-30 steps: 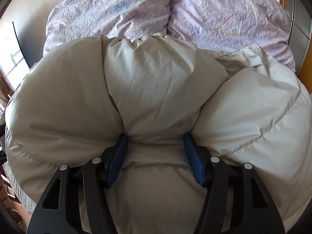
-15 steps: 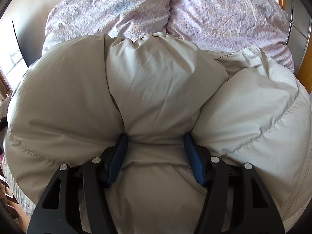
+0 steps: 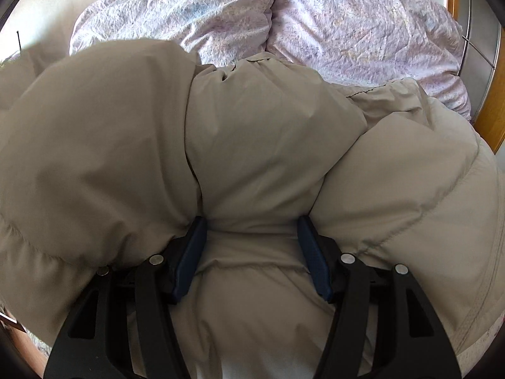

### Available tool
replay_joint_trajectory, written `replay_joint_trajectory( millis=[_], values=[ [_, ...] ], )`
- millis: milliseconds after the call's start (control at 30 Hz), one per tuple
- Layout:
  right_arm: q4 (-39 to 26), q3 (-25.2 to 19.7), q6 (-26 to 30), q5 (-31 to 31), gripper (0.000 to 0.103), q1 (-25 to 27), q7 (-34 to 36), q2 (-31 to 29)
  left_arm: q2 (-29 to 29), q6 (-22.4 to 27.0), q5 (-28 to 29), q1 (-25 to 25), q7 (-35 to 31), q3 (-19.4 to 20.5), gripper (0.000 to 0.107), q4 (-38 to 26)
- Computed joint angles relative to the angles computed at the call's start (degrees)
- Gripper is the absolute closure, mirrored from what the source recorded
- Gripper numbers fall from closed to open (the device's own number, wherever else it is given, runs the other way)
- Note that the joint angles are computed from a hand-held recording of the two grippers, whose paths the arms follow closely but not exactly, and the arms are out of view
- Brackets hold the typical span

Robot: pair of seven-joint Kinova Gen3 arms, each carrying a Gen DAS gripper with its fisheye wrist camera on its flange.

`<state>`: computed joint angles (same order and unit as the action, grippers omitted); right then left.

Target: Fold large clothes

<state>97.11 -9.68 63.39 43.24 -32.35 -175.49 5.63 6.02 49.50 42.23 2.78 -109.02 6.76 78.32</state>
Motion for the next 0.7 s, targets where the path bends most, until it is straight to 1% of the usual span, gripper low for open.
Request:
replay_joint_trajectory(
  millis=[167,267,367,467,533,633,700],
  values=[
    [0.4,0.0,-0.1,0.7,0.041,-0.2,-0.9,0.2,-1.7,-1.0,1.2,2.7,-5.1,1.9,0.080,-0.9],
    [0.6,0.1,-0.4,0.7,0.041,-0.1,-1.0,0.1,-1.5,-0.4,1.6,4.7,-6.5,2.6,0.080,-2.2],
    [1.6,0.1,-1.5,1.1,0.041,0.0,-2.0,-0.4,-0.7,-0.1,0.6,6.9,-5.4,3.5,0.078,-3.7],
    [2.8,-0.1,-3.0,0.9,0.041,0.8,-0.6,-1.9,0.4,-0.5,-4.5,10.5,-0.6,4.7,0.076,-6.2],
    [3.6,-0.7,-2.8,1.0,0.042,1.0,0.0,-3.1,0.7,-1.1,-7.0,12.1,1.1,5.1,0.076,-7.0],
    [7.3,-2.9,-3.3,3.0,0.042,1.1,-1.6,-7.2,1.0,-1.2,-8.4,13.4,2.2,5.8,0.076,-7.6],
    [10.2,-5.2,-2.8,4.9,0.042,1.3,-4.5,-10.5,1.1,-1.0,-8.9,14.1,2.7,6.2,0.076,-8.0]
  ],
)
